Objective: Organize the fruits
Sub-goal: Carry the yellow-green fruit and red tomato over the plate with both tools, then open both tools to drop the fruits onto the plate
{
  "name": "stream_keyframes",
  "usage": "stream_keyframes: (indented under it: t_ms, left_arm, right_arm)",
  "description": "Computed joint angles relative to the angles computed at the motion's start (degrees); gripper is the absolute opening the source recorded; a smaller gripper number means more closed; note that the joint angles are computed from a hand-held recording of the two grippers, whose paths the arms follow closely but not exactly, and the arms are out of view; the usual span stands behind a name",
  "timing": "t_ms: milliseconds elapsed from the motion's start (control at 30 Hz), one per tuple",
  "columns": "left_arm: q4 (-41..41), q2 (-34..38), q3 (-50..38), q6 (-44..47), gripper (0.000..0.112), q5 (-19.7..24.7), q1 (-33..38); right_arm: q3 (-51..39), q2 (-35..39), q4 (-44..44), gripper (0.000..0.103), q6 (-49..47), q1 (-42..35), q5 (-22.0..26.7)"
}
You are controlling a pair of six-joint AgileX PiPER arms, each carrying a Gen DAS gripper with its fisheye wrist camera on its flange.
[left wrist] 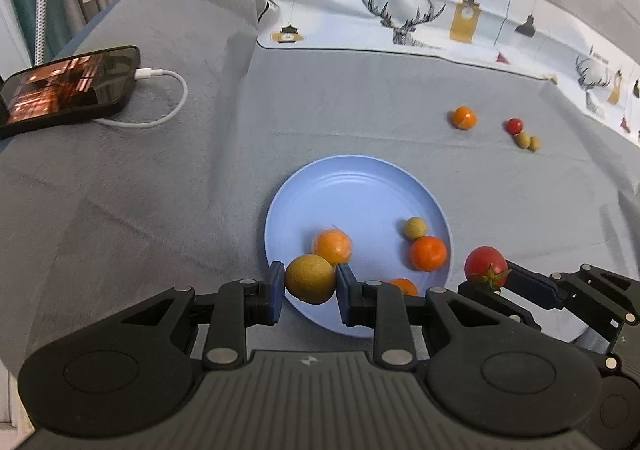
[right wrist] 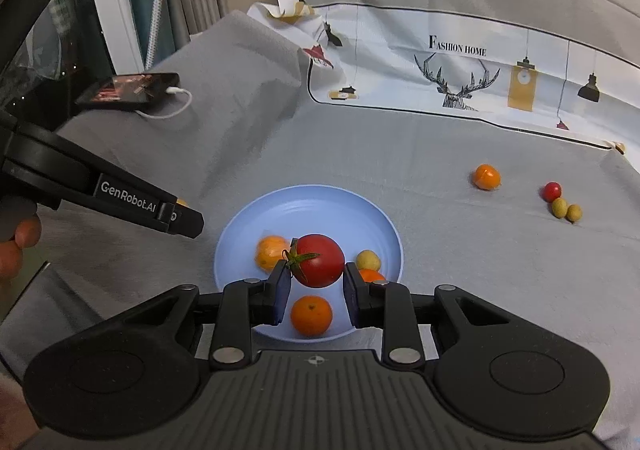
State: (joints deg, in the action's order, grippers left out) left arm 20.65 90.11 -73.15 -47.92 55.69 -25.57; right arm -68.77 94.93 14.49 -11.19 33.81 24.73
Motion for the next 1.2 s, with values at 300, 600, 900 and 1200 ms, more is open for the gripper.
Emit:
stream_keyframes:
  t_ms: [300, 600, 900, 1200]
  left_arm:
    - [-2.3, 8.5, -5.4, 5.7, 0.03, -0.7, 4.1]
    - [-3.0, 15.7, -10.8, 9.1, 0.03, -0.2, 5.7]
    - [0.8, 17.0, -12.4, 8.0, 0.102, 0.2, 5.2]
    - [3.6, 5.3, -3.0, 2.2, 0.103, 5.6, -1.3]
  right_arm:
    - [-5.2, 7.5, 1.5, 0.03, -2.5, -0.9, 0.7]
    - [-9.9, 13.3, 2.3, 0.03, -4.3, -1.5, 2.6]
    - [-15.1, 16.1, 3.4, 0.07, -7.5, -1.9, 6.0]
    - [-4.6, 4.6, -0.9, 0.09, 0.8, -2.2, 5.3]
